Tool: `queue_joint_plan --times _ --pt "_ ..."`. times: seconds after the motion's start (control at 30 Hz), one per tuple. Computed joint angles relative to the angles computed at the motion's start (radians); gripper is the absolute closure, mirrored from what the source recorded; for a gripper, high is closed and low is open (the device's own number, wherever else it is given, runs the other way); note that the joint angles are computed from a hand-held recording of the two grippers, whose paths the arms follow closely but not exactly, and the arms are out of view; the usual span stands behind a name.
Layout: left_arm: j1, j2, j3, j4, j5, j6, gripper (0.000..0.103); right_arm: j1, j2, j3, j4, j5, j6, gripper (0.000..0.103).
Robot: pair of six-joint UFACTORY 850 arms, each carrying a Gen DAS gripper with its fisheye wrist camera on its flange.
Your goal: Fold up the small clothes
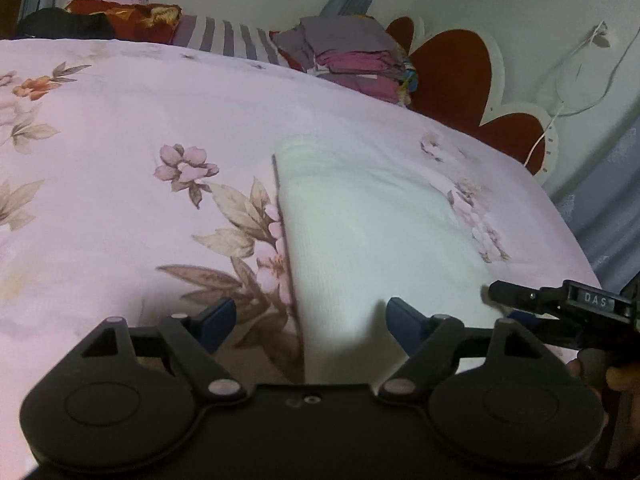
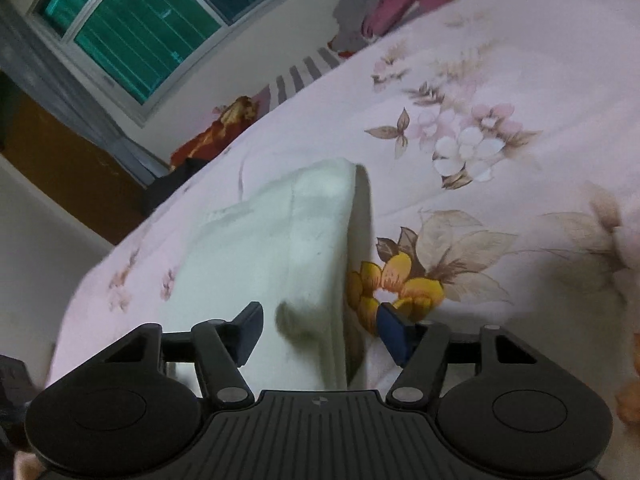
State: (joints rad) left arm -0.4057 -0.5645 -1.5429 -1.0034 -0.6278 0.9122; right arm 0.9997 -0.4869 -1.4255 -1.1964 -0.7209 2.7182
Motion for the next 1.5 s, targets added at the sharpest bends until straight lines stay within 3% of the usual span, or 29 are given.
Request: queue_joint_plan --times 0.13,0.27,0.37,0.5,0.6,0.77,1.0,1.2,1.5 --pt "-0.007 -0.049 -0.054 0.036 -0.041 -0.049 0.025 -0.033 0.035 0.091 -0.151 0.119 0.185 0.04" --pt "-0.007 -0.05 -0.045 0.01 -0.03 -0.022 0.025 -0.043 0.047 0.132 -0.28 0.158 0.31 0.04" --pt "-0.011 -0.057 -0.057 0.02 -0.033 -0.031 0.03 -0.055 0.046 0.129 -0.287 0.181 0.282 0.043" --pt "-0.004 -0.096 -0.106 -0.021 -0.11 -0.051 0.052 -0.071 0.048 0.144 -0.364 0.208 0.351 0.049" --pt "-0.01 -0.112 -0.119 -0.036 -0.111 -0.079 0.052 -0.084 0.049 0.148 -0.401 0.241 0.382 0.054" --pt "-0.034 -0.099 -0.119 0.023 -0.063 -0.115 0.062 -0.096 0.025 0.101 -0.3 0.258 0.225 0.065" --pt "-0.068 -0.067 -0.105 0.135 0.013 -0.141 0.069 -0.076 -0.013 0.024 -0.119 0.189 -0.03 0.071" --pt "-0.069 -0.045 -0.094 0.138 0.024 -0.125 0.072 -0.063 -0.048 -0.044 -0.027 0.131 -0.178 0.075" --pt "-0.045 0.03 -0.04 0.069 0.005 0.05 0.072 -0.023 -0.091 -0.163 0.066 0.006 -0.322 0.076"
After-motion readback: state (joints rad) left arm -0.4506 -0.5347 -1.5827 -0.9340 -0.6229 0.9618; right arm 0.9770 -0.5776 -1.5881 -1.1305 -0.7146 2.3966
